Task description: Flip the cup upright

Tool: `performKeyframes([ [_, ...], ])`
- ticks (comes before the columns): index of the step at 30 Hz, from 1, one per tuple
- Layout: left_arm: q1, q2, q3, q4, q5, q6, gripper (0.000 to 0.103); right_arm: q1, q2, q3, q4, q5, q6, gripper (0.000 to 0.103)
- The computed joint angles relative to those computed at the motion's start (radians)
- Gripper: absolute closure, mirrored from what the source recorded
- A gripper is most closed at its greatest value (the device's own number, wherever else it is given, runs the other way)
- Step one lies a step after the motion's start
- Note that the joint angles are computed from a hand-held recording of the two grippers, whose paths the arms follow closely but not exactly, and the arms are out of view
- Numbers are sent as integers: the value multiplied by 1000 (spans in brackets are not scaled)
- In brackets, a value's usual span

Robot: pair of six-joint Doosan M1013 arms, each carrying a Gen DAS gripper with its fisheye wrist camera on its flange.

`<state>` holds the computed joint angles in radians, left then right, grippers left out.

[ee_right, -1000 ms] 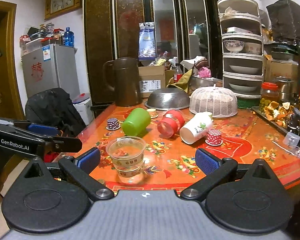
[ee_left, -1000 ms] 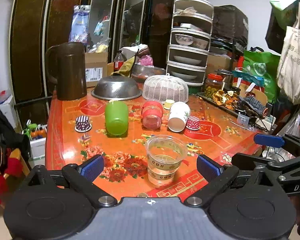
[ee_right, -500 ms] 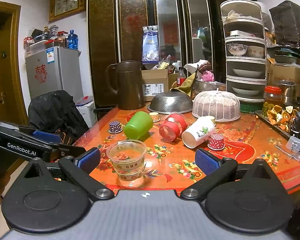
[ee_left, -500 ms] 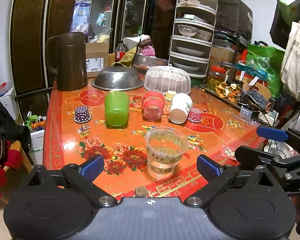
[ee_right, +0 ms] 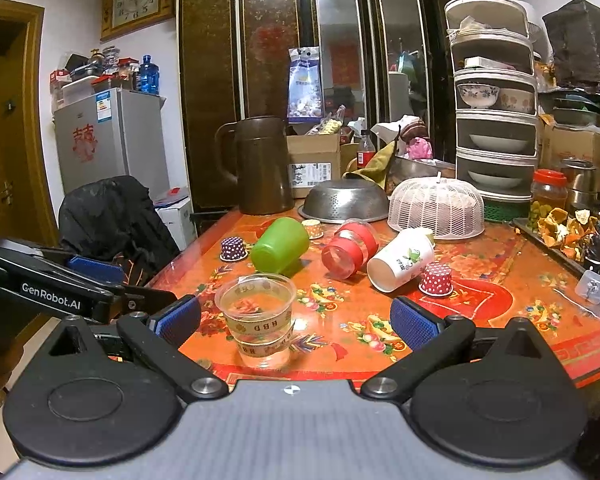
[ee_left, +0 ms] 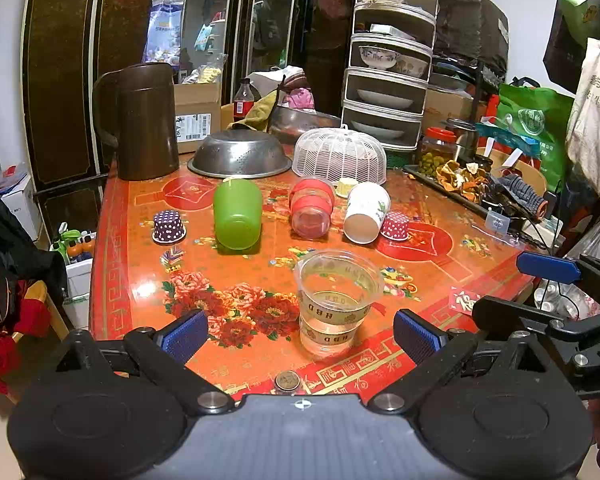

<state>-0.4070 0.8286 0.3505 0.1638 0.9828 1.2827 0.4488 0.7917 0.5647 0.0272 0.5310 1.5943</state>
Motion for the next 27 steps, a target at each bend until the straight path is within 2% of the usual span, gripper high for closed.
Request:
performKeyframes([
  [27,0,-1,5,10,0,-5,3,1,0,0,24,0,-21,1],
])
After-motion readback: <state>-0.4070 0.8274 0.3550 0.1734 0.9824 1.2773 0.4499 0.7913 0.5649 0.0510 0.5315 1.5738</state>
